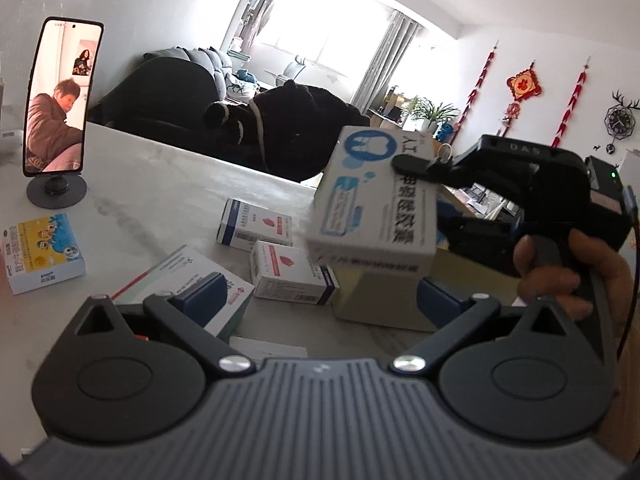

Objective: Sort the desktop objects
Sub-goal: 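Carry the rabbit-print box over the shoebox and lower it in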

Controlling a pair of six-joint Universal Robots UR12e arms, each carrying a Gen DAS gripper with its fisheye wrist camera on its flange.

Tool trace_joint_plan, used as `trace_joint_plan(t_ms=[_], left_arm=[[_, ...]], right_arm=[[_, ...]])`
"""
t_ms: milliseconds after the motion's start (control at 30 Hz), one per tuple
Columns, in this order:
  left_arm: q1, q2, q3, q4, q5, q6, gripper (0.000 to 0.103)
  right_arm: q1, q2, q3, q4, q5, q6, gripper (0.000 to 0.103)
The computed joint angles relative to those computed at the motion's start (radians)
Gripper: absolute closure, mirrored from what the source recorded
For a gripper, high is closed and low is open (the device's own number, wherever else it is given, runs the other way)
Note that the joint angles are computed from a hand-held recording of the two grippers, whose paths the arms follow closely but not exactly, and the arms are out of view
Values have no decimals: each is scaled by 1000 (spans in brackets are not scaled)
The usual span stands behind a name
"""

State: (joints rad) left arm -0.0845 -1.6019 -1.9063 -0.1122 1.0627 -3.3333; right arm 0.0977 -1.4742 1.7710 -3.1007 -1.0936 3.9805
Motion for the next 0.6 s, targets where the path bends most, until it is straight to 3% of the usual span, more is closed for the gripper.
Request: trace_joint_plan(t_ms=[167,333,600], left_arm=[[-7,-28,36,-35,-50,39,0],[-28,-71,81,-55,-101,64,0],[-61,-140,153,-76,-144,74,0]], right_arm=[[-23,-21,-31,95,-98,-91,71],[-61,-22,-68,160,-78,-121,71],[-39,23,-175,351,-247,-266,71]])
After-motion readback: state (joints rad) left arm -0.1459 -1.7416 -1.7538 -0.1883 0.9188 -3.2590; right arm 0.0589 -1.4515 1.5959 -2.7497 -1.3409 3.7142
